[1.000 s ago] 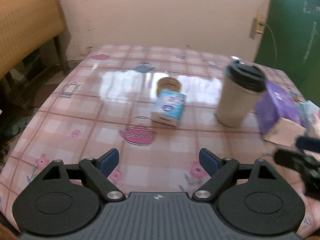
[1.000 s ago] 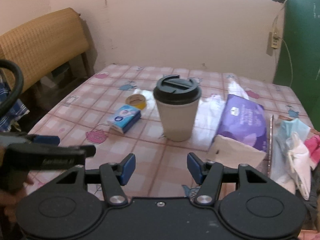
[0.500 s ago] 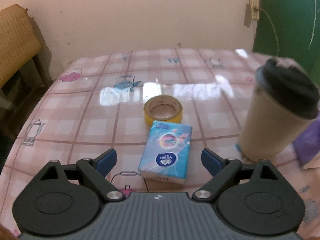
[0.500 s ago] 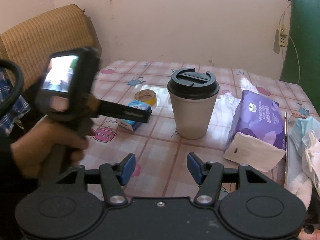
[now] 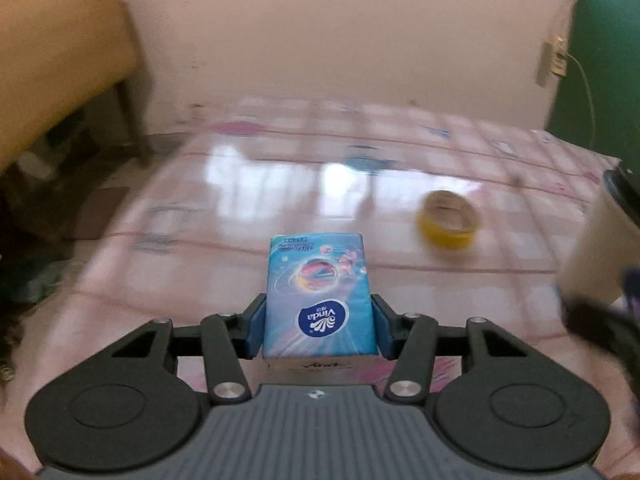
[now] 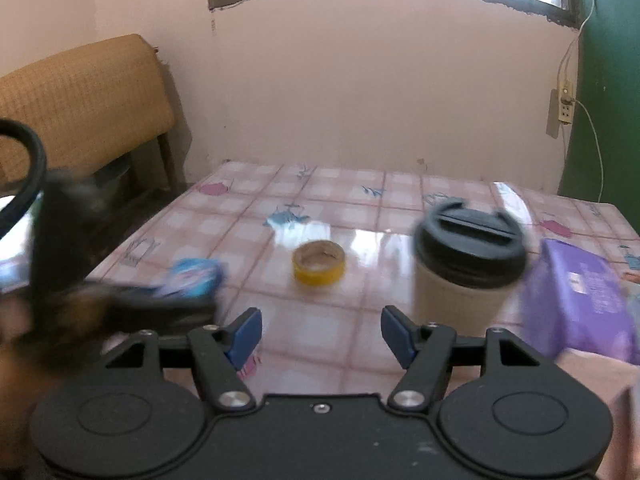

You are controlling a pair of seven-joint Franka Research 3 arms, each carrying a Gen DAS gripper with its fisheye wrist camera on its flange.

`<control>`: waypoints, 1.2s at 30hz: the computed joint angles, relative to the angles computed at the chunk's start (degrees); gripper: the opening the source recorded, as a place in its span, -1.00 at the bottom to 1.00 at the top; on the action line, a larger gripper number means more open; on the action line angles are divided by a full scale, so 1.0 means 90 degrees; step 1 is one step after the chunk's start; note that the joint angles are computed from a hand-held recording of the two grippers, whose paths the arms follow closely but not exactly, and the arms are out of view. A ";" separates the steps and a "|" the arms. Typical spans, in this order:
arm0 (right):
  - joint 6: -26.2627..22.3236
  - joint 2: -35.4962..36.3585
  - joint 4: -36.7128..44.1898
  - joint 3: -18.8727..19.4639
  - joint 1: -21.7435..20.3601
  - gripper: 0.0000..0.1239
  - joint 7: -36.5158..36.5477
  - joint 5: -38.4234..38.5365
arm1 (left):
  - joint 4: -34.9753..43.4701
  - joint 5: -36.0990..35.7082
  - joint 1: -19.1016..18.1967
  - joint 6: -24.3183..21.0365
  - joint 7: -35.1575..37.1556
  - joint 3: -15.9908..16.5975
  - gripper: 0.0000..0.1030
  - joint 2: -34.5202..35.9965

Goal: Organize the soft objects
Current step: 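Grasp the yellow tape roll with the right tool while the left tool holds the tissue pack, then carry the tissue pack and tape roll with both tools toward the tray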

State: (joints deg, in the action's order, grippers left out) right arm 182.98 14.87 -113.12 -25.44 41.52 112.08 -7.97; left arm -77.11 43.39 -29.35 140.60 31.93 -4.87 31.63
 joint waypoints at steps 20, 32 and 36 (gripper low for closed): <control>-0.1799 0.3596 0.4441 -0.0399 -0.0363 0.42 0.2321 -0.0120 | -0.1652 0.0494 0.0534 0.1114 -0.1283 -0.0140 0.06 -0.0976; -0.0752 0.1889 0.2363 0.0265 -0.0404 0.16 0.1435 -0.0701 | -0.1367 0.0620 0.0313 0.0566 -0.1374 -0.0079 0.05 -0.0905; -0.0443 0.0796 0.1157 0.0420 -0.0358 0.16 0.0930 -0.0706 | -0.1376 0.0657 0.0240 0.0288 -0.1528 -0.0165 0.05 -0.1033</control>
